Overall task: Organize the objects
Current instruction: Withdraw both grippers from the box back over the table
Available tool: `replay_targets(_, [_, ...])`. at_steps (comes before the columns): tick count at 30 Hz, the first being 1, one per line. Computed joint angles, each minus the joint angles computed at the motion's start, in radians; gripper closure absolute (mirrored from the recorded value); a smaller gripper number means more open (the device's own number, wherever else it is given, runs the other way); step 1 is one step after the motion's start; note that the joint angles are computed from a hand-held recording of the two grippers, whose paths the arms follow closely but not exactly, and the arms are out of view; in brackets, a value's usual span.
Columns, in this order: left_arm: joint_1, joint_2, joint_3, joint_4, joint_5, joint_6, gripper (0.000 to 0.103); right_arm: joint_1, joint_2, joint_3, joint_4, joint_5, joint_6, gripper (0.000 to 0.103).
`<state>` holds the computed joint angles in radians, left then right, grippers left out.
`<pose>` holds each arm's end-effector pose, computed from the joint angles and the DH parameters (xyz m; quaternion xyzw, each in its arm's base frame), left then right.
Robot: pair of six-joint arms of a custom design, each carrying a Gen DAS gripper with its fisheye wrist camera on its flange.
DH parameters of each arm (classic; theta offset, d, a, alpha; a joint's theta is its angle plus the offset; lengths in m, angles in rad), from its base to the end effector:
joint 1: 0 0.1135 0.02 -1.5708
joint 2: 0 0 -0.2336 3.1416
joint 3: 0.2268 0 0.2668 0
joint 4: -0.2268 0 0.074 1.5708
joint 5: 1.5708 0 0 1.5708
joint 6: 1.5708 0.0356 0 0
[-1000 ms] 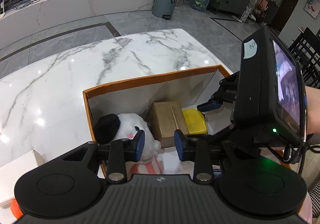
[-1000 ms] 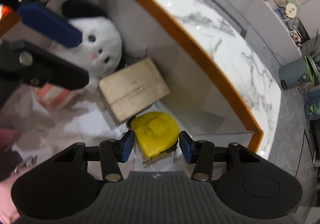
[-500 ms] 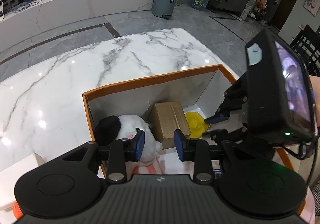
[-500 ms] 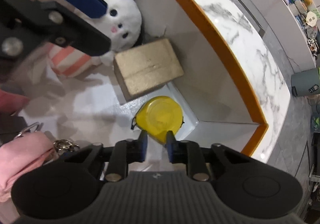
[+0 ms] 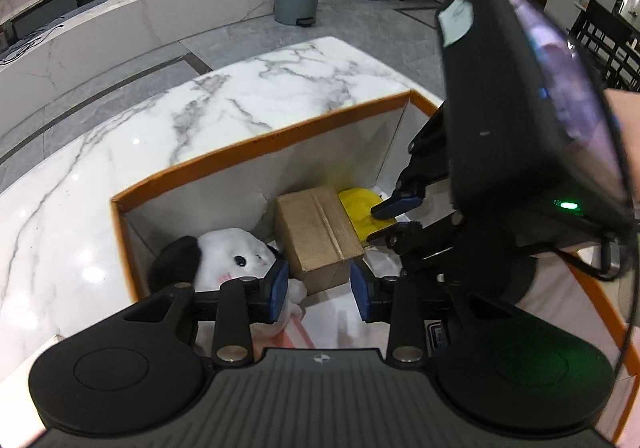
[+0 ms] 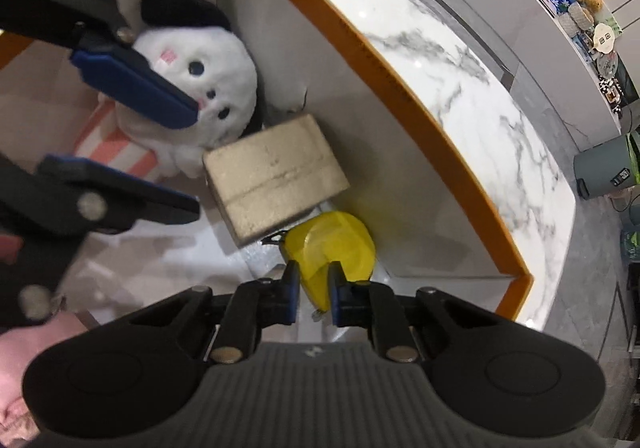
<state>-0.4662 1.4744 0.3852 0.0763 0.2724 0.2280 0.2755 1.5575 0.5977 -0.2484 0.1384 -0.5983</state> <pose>0.1997 -0.1112 0.0515 0.3592 0.8829 -0.1620 0.2554 0.2457 0.0643 0.0664 -0.4039 0.8944 -0.0960 0.1666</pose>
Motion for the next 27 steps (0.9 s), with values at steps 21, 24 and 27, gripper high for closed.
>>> replay_targets(21, [0.033, -0.298, -0.096, -0.162, 0.023, -0.071, 0.07, -0.104, -0.371, -0.137, -0.144, -0.125, -0.019, 0.087])
replay_targets(24, [0.073, -0.562, -0.161, -0.322, 0.054, -0.048, 0.07, -0.129, -0.593, -0.183, -0.285, -0.187, 0.005, 0.087])
replay_targets(27, [0.132, -0.815, -0.191, -0.524, 0.082, -0.007, 0.07, -0.068, -0.604, -0.155, -0.283, -0.197, 0.078, 0.087])
